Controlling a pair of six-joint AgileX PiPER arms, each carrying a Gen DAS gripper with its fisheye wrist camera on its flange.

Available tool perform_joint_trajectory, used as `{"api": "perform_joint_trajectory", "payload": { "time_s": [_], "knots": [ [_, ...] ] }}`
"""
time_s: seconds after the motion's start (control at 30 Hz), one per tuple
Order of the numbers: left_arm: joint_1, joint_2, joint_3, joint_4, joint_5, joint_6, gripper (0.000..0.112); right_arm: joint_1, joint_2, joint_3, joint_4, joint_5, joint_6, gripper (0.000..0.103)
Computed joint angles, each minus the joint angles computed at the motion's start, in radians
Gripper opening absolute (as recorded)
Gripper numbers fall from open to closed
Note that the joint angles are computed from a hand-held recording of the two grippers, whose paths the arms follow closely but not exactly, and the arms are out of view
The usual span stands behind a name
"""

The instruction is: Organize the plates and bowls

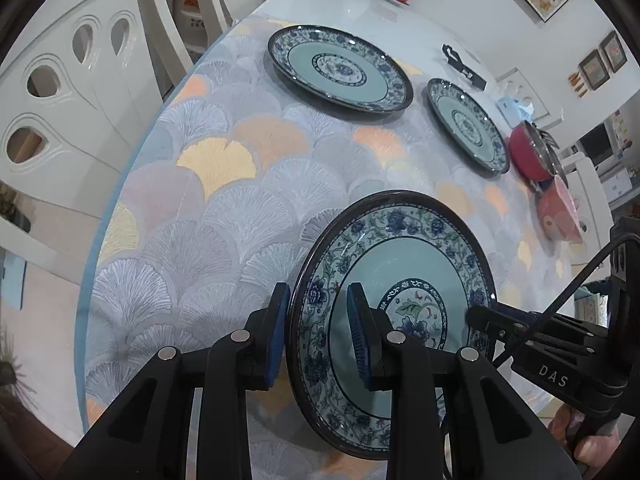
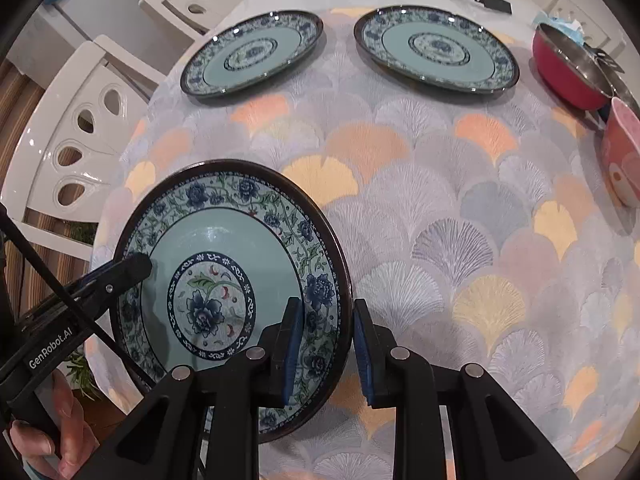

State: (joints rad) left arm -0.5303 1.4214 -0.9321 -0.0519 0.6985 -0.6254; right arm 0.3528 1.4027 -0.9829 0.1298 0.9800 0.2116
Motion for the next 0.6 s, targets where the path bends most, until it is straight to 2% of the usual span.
{"api": "perform_joint_trajectory", "payload": {
  "time_s": [0.33, 0.6],
  "knots": [
    [0.031, 0.019, 0.003, -0.026, -0.014, 0.038, 0.026, -0.02, 0.01, 0.018, 0.026, 0.011, -0.028, 0.024],
    [0.06, -0.018, -0.031, 0.07, 0.017, -0.032, 0.027, -0.12, -0.008, -0.032, 0.061, 0.05, -0.061, 0.025]
  ]
}}
